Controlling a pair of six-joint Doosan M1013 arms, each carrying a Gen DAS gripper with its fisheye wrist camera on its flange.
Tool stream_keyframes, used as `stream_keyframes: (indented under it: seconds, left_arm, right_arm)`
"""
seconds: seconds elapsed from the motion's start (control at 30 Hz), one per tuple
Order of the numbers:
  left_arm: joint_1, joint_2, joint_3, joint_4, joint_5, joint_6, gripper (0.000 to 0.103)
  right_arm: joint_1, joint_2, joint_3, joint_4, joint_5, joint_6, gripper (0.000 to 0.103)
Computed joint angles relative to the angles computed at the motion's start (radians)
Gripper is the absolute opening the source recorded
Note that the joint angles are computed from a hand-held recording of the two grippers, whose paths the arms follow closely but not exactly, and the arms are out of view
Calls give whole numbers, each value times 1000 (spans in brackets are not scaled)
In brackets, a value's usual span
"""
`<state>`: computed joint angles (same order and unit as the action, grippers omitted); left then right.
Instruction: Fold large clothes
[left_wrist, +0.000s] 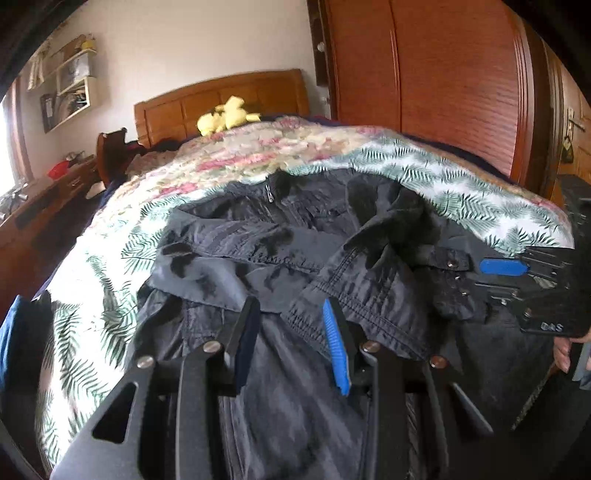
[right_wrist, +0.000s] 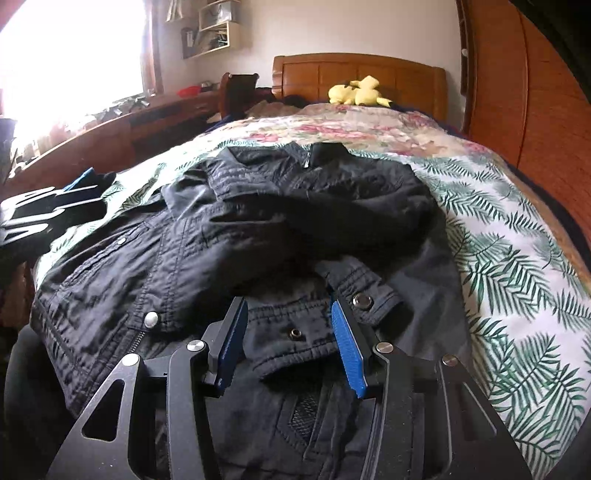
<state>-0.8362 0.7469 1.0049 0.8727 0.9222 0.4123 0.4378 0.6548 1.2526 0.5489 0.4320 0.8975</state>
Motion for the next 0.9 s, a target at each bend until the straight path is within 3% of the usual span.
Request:
stream_keyframes:
  seconds: [0.27, 0.47, 0.6, 0.9]
  left_arm:
    - [61, 68, -108, -237, -27, 173, 34]
    - [82, 117, -177, -348, 24, 249, 34]
    - [87, 147, -217, -392, 82, 286, 34]
    - [88, 164, -235, -397, 94, 310, 34]
  right_arm:
    - [3, -3, 16, -34, -10, 23, 48]
    - [4, -4, 21, -52, -16, 31, 48]
    - [4, -5, 21, -60, -20, 42, 48]
    - [6, -7, 23, -72, -25, 48, 48]
